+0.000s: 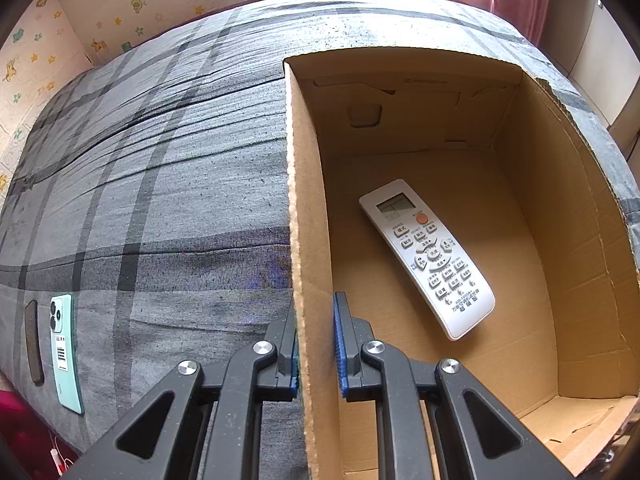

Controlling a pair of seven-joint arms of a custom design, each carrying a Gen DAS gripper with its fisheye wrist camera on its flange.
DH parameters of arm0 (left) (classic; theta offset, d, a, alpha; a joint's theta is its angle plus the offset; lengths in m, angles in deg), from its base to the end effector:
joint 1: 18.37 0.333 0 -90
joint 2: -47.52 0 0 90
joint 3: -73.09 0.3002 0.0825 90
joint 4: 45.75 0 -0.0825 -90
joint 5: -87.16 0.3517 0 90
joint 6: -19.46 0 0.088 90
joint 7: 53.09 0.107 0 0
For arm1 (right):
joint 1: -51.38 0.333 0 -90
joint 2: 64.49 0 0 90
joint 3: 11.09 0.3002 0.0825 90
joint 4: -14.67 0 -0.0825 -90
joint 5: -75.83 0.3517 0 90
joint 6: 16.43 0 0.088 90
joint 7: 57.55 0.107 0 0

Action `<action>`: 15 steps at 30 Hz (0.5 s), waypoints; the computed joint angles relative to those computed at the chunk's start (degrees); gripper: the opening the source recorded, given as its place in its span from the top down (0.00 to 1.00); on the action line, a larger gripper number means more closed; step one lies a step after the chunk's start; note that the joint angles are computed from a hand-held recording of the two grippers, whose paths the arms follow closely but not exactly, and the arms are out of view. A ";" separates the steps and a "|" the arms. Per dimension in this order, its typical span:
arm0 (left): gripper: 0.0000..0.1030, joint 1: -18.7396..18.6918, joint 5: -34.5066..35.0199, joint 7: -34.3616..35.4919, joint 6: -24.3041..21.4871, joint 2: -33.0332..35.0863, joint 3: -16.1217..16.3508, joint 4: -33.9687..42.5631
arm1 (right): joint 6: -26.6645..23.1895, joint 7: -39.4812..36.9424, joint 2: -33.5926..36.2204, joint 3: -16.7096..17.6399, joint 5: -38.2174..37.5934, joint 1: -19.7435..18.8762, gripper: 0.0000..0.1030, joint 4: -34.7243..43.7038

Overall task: Organize rigid objects
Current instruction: 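Close the right gripper on the white square charger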

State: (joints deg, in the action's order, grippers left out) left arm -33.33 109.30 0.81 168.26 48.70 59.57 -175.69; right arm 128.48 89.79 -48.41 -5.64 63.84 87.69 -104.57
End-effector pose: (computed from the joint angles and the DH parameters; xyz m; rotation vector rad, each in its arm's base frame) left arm 0.4565 -0.2558 0.3863 -1.8182 2.1502 -0.3475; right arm 0.4270 0.3819 0.3163 -1.9679 2.2120 -0.1406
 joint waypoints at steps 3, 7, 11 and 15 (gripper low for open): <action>0.86 -0.02 -0.01 -0.07 0.07 0.04 0.01 -0.03 | 0.90 -2.27 0.74 0.79 2.99 -0.99 0.31 0.27; 0.86 0.10 -0.54 0.28 0.36 -0.01 0.09 -0.17 | 2.38 -3.01 1.60 0.59 4.97 -0.81 0.64 0.46; 0.86 0.07 -0.15 0.16 0.18 0.06 0.07 -0.01 | 1.91 -2.64 1.16 -0.10 3.83 0.01 0.66 0.47; 0.86 0.08 -0.35 0.16 0.38 -0.01 0.07 -0.18 | -0.11 -1.63 0.31 -0.05 2.24 0.77 0.67 0.81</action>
